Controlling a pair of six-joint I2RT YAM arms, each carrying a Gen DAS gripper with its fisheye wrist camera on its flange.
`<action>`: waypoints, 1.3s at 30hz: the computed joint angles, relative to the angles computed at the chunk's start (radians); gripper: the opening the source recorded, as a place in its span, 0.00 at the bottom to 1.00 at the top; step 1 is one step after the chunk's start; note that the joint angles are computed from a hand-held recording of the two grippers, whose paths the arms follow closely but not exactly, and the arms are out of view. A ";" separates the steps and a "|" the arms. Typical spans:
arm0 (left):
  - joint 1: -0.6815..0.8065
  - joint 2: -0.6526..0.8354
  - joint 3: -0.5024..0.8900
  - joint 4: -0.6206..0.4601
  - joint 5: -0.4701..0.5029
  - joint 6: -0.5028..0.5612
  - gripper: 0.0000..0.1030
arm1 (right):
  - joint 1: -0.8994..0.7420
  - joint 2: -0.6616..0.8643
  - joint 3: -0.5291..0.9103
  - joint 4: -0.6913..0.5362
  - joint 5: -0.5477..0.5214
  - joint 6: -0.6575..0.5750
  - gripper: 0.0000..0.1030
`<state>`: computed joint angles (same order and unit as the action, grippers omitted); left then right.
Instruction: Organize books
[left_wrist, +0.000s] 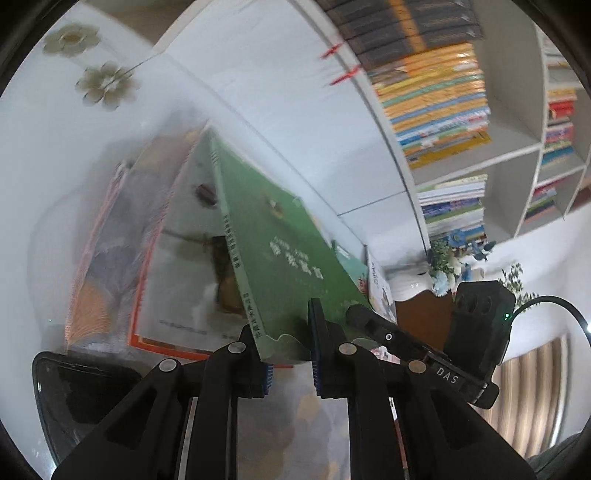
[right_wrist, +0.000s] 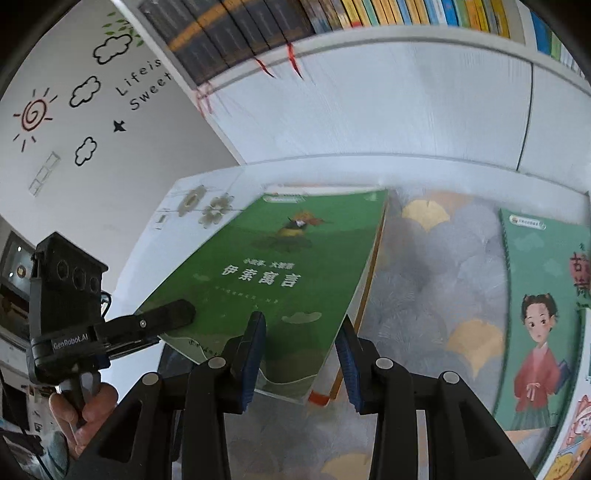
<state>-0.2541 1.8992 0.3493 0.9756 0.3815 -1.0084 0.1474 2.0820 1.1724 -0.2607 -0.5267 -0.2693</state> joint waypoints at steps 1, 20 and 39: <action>0.008 0.015 -0.005 0.019 0.006 -0.002 0.11 | 0.000 0.006 -0.001 0.003 0.007 0.001 0.36; -0.211 -0.520 -0.171 -0.577 -0.404 -0.089 0.14 | -0.158 0.020 -0.100 -0.103 -0.040 -0.099 0.46; -0.688 0.349 1.046 -0.966 -0.314 -0.200 0.29 | -1.032 0.212 0.343 -0.654 -0.047 -0.623 0.53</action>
